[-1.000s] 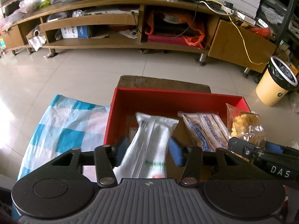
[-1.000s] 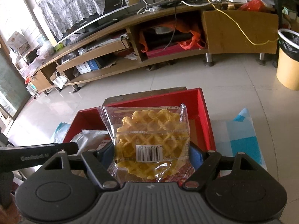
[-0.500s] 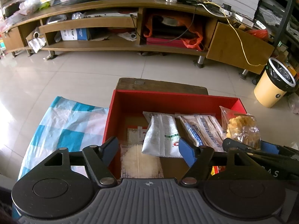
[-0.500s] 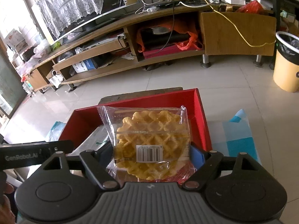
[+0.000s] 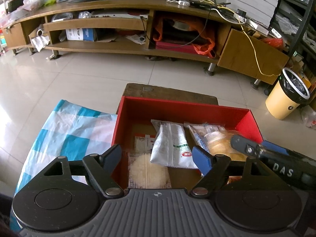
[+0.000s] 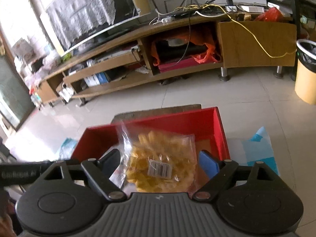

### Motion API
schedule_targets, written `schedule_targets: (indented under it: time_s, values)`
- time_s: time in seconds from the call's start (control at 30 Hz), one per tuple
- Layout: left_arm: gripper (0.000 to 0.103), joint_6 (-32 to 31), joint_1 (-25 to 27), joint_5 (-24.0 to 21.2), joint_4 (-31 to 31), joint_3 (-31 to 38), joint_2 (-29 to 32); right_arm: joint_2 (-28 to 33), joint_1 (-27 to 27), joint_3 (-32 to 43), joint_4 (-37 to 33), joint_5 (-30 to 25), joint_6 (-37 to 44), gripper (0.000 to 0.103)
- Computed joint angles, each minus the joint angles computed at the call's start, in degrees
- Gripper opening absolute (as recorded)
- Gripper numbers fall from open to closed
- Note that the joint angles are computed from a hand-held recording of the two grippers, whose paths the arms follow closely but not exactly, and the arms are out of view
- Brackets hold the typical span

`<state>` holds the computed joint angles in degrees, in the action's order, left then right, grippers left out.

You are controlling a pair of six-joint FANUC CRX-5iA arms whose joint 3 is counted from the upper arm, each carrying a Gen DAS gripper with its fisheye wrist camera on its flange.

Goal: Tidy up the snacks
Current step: 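Lower both packs into the red box and open both grippers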

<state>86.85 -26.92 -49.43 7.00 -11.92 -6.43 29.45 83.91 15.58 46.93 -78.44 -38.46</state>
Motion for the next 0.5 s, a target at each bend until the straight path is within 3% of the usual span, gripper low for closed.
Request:
schedule_targets:
  time_s: [0.17, 0.3, 0.5]
  values:
    - [0.085, 0.09, -0.19, -0.13, -0.55, 0.01, 0.00, 1.11, -0.34, 1.39, 1.40, -0.93, 2.80, 0.086]
    - [0.085, 0.29, -0.43, -0.69, -1.25, 0.04, -0.10, 0.11, -0.09, 0.12, 1.80, 0.03, 0.42, 0.086]
    - [0.086, 0.00, -0.45, -0.95, -1.18, -0.89, -1.93, 0.63, 1.06, 2.44, 0.89, -3.00, 1.32, 0.086]
